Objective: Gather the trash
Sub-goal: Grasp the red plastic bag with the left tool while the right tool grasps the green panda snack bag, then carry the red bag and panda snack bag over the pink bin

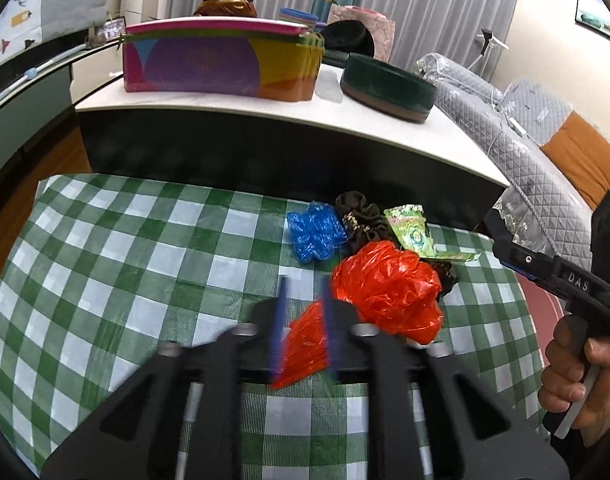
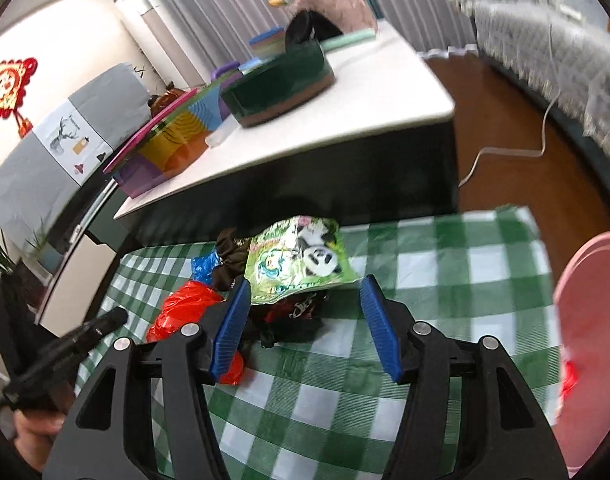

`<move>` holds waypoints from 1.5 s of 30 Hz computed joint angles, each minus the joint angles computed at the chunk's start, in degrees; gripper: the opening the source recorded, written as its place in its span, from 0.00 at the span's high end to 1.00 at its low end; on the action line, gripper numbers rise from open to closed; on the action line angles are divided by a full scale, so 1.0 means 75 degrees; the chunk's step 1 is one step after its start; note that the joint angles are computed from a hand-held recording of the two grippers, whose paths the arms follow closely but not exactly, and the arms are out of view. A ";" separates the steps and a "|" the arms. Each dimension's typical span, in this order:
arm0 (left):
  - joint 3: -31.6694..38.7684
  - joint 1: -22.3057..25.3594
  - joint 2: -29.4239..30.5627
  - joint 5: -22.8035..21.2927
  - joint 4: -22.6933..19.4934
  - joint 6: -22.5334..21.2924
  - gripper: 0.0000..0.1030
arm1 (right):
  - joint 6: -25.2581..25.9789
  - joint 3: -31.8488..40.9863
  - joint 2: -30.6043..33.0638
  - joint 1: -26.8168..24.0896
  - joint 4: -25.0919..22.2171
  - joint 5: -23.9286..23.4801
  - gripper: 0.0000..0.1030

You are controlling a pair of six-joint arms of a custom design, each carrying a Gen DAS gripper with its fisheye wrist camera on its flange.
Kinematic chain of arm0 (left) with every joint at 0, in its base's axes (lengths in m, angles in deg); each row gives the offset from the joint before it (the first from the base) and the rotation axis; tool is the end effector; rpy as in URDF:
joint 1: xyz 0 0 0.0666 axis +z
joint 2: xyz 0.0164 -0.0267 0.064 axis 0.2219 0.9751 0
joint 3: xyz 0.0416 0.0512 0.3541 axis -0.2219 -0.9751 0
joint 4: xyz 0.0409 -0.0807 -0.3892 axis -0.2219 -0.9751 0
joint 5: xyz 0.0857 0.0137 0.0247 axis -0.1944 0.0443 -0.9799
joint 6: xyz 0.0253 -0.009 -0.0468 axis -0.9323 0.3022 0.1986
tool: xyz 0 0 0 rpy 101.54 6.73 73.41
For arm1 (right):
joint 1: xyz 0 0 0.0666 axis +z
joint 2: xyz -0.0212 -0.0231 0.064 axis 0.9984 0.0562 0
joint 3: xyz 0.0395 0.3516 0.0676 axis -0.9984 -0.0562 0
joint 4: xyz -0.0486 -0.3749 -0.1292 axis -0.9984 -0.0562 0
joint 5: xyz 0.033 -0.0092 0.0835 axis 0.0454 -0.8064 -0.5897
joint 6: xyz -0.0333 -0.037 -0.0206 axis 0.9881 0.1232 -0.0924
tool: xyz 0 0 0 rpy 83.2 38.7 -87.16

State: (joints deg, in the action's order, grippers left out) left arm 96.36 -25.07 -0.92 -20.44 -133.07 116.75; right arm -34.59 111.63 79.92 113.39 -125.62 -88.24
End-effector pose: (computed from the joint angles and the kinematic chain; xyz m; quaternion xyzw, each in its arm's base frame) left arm 0.3981 -0.2984 0.5120 -0.0061 0.9242 -0.1063 0.3668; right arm 0.4415 0.2240 0.5008 0.0249 0.9055 0.2397 0.3493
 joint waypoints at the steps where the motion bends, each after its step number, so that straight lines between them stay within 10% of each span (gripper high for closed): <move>1: -0.0004 0.0010 0.0023 0.0022 -0.0005 0.0002 0.71 | -0.0050 0.0017 0.0047 -0.0006 -0.0005 -0.0060 0.40; 16: 0.0145 0.0086 0.0506 0.0781 -0.0298 -0.0044 0.58 | 0.0142 0.0402 0.0585 0.0080 -0.0163 -0.0327 0.51; 27: 0.0258 0.0034 0.0491 0.0604 -0.0393 -0.0315 0.89 | 0.0560 0.0270 0.0315 0.0120 -0.0181 0.0028 0.92; 45: 0.0499 -0.0546 0.0199 -0.0435 -0.0094 -0.0490 0.92 | 0.1171 -0.0390 -0.1102 0.0216 -0.0106 0.1355 0.96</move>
